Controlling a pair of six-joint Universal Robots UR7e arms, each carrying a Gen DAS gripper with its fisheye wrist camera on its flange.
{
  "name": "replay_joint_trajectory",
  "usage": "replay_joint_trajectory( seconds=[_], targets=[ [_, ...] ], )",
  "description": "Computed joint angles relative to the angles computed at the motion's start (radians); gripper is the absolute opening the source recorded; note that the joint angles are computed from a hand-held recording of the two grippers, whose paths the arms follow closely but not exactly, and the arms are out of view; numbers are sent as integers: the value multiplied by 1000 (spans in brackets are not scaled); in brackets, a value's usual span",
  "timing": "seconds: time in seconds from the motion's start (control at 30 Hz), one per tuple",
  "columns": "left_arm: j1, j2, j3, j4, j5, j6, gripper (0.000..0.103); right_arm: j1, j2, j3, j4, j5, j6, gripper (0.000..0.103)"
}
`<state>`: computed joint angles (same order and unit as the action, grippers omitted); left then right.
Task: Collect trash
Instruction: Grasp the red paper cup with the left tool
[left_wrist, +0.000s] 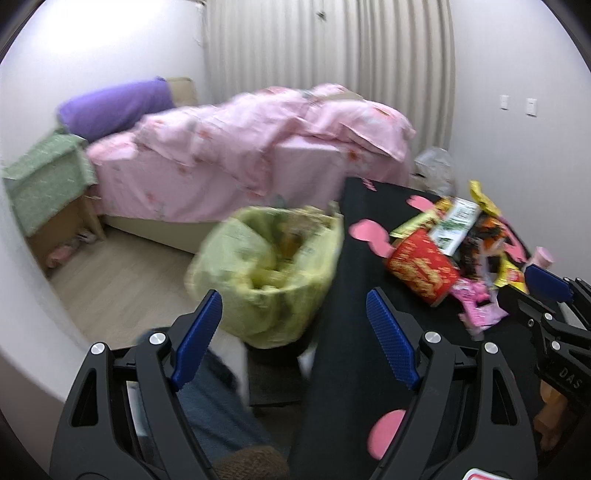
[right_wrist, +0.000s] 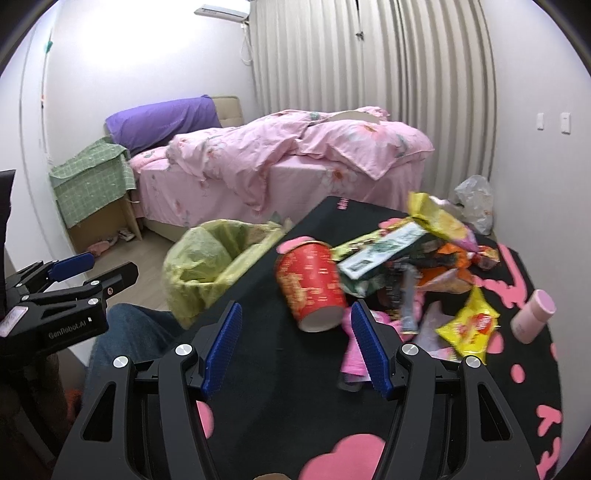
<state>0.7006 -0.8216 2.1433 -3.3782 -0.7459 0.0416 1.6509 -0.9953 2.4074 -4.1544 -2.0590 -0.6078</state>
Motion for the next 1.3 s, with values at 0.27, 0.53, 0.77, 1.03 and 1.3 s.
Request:
replay_joint_trajectory(
  seconds=[0.27,0.53,0.77,1.03,1.3],
  targets=[
    [79,100,-178,167,-299,40,82,-133,-115,50,-45,-54,18,59],
    [153,238,-443,387,-474,-51,85,-255,-161,77,-79,12,27,58],
    [213,290,-564,540,-545,-135,85,-316,-187,69,42,65,51,58],
    [213,271,-533,563,-660,-119,72,-298,-155,54,57,29,-4,59],
    [165,191,-385,416,-621,-5,68,-290,-137,80,7,9,17,59]
  ],
)
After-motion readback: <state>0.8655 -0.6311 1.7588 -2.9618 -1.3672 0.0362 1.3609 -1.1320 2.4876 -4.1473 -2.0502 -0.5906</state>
